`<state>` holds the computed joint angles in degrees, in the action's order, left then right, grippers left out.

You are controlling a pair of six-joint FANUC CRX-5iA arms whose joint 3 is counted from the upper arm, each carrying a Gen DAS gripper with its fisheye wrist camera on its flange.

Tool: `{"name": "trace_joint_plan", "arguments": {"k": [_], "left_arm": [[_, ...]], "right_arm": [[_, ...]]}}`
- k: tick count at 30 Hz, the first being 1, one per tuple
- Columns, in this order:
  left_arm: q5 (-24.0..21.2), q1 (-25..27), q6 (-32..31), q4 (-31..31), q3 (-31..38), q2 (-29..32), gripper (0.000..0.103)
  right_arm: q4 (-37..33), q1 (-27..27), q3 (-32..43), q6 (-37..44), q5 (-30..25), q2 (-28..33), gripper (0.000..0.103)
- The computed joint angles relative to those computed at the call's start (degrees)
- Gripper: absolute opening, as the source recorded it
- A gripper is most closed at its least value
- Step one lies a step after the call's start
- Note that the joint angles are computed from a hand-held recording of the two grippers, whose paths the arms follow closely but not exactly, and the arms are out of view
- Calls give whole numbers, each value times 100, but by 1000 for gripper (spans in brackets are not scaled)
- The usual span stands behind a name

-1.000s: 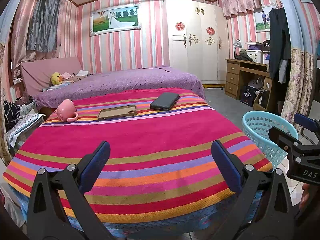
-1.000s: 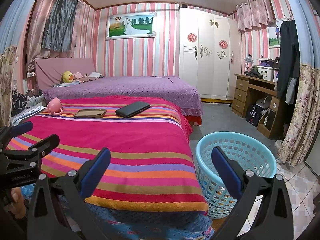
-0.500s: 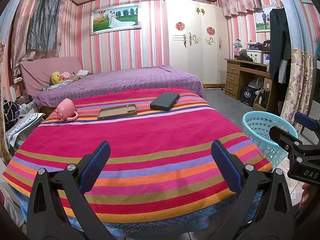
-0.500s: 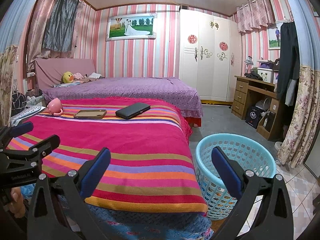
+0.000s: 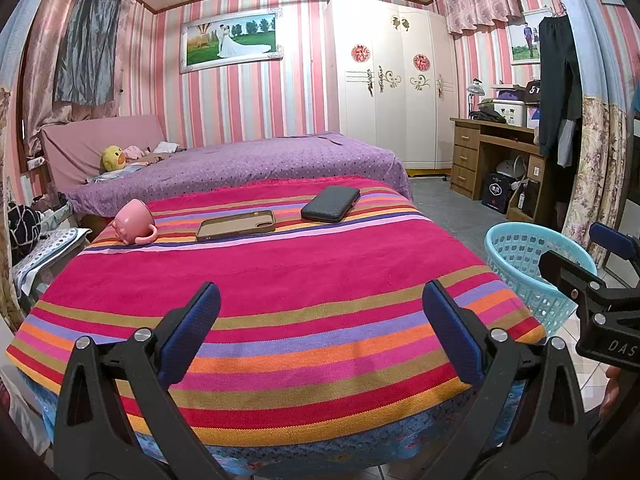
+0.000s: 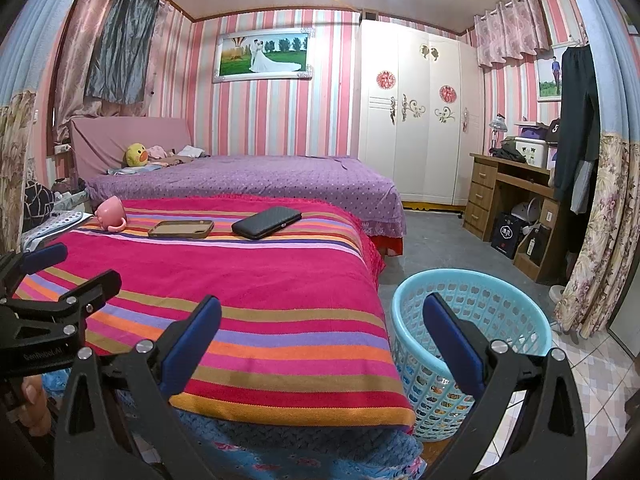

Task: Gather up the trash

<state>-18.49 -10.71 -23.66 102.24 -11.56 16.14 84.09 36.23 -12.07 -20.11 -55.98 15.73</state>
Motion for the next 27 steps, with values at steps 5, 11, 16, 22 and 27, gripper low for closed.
{"name": "trace_joint_plan", "arguments": {"k": [5, 11, 16, 22, 27], "left_arm": [[13, -6, -7, 14, -3, -2, 98], [7, -6, -23, 26, -5, -1, 98], [14, -2, -3, 7, -8, -7, 98], [8, -4, -30, 33, -6, -20, 98], [16, -12, -40, 67, -5, -23, 98]], "right_arm": [[26, -2, -2, 0, -4, -5, 98], [33, -2, -7, 0, -5, -11, 98], [45, -3, -10, -19, -5, -10, 98], [47, 0, -10, -17, -10, -9, 98], [54, -2, -14, -29, -6, -9, 98]]}}
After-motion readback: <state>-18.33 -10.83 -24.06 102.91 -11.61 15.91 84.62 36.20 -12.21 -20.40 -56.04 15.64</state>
